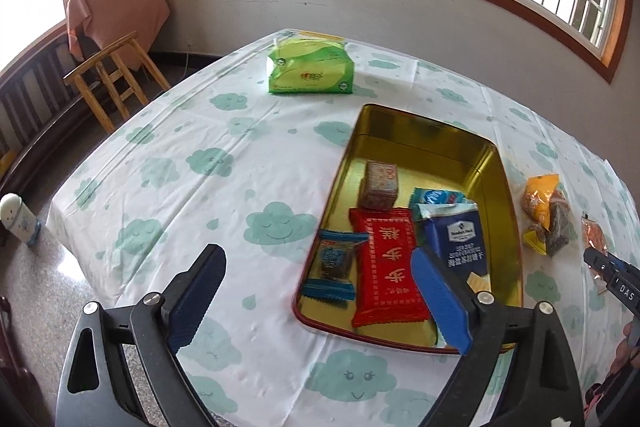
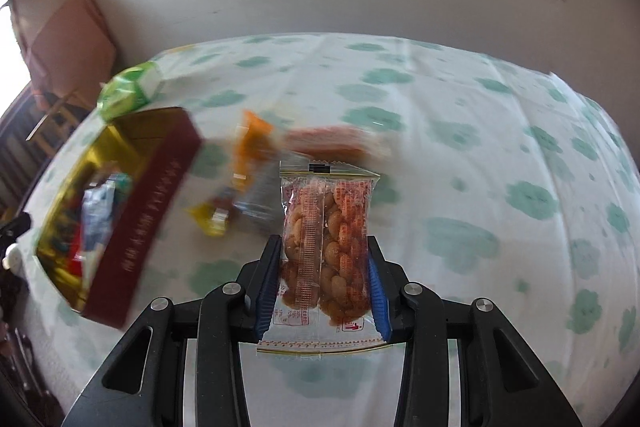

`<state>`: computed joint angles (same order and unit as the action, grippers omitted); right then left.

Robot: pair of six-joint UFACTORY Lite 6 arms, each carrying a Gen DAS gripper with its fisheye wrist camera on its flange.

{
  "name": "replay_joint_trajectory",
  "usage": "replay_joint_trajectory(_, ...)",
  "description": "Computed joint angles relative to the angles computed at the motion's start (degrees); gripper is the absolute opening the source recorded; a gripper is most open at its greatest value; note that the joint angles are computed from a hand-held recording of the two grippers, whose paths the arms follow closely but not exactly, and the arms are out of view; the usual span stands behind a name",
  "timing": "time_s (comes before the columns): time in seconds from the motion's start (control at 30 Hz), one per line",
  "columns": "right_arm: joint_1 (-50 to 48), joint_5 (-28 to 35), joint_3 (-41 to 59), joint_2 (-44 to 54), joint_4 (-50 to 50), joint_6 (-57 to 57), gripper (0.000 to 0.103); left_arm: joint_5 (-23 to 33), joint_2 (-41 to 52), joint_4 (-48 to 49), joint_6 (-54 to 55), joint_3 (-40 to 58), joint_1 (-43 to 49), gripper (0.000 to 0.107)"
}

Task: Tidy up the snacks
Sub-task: 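Carry the peanut pack into the tin and open the right gripper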

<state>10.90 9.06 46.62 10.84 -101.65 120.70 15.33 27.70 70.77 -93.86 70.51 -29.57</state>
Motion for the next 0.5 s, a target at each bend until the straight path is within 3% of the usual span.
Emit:
replay_joint_trajectory(0.2, 9.4, -0.5, 12.8, 8.6, 14.6, -12.5, 0.040, 0.7, -1.8, 0.8, -1.1, -2.4, 2.4, 0.093)
replay_joint_trajectory(0.5, 17.2, 1.6, 31.5, 21.9, 47.4, -45.9, 0.040, 3.0, -3.5, -1.4, 0.9, -5.3, 4.5, 0.093)
